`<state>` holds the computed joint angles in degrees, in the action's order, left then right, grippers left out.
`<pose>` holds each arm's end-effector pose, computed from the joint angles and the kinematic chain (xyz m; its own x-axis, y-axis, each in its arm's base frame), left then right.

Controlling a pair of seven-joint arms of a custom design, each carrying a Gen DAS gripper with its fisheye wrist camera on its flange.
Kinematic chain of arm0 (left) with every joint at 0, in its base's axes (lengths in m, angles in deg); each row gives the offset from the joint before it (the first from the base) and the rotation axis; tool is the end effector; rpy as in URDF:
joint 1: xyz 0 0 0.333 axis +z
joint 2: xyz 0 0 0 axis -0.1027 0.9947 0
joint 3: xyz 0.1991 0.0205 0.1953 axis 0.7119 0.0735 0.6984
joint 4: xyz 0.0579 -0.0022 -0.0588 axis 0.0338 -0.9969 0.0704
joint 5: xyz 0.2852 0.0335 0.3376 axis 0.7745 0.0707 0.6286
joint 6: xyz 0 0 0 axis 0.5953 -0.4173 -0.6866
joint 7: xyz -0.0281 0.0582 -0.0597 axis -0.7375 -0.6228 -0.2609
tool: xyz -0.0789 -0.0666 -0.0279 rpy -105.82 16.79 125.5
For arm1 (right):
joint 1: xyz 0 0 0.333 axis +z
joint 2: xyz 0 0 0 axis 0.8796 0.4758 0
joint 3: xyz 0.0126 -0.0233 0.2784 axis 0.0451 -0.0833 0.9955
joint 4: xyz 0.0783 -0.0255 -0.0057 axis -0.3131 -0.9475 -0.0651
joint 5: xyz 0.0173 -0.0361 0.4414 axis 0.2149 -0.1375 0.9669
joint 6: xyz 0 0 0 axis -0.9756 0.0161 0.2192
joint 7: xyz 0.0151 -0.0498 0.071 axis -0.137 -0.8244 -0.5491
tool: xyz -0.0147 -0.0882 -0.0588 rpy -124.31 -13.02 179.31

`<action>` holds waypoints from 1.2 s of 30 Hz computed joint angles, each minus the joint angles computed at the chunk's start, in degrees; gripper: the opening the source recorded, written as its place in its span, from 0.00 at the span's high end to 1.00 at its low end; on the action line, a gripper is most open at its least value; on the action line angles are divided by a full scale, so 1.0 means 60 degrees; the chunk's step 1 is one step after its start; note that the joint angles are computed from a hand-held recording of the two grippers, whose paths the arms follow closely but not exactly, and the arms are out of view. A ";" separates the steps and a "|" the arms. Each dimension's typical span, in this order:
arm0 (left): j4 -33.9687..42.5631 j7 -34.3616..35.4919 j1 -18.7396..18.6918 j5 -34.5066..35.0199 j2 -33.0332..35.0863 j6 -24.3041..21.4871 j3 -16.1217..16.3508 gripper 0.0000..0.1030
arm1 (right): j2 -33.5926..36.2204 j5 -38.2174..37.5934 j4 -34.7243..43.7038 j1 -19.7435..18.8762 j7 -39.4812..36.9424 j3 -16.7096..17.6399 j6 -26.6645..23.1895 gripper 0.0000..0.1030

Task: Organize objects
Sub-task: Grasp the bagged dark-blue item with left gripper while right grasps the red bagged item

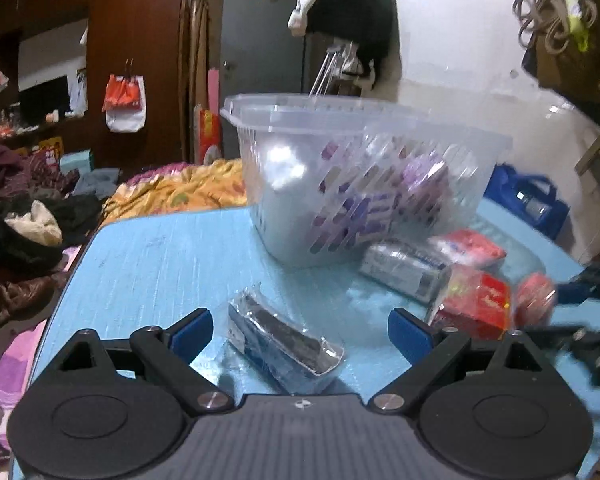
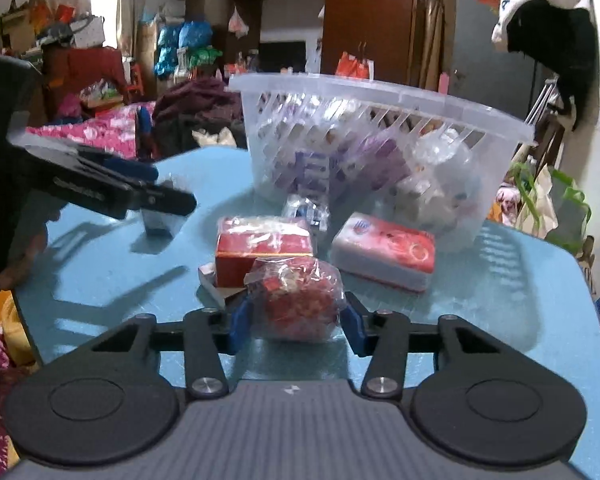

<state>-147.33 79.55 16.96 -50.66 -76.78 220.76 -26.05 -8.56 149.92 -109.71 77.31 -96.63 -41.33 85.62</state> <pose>0.4770 -0.0974 0.4331 0.1064 -0.9935 0.0414 -0.5301 -0.0919 -0.8429 0.5936 0.1700 0.4352 0.8172 -0.5731 0.0612 -0.2449 -0.4414 -0.8632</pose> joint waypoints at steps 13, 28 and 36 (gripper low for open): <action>0.0370 0.0156 -0.0506 0.1289 0.0482 0.0125 0.0274 0.57 | 0.0425 0.1229 0.0543 -0.0522 0.0061 0.0003 -0.0685 0.50; 0.0360 0.1682 -0.1646 -0.0618 0.1382 0.1645 0.1348 0.57 | 0.0366 0.2681 0.0439 -0.0484 -0.0839 -0.0041 -0.0308 0.51; 0.0179 0.2464 -0.1655 -0.1691 0.1319 0.1994 0.1201 0.57 | 0.0340 0.2912 0.0391 -0.0486 -0.1082 -0.0019 -0.0267 0.51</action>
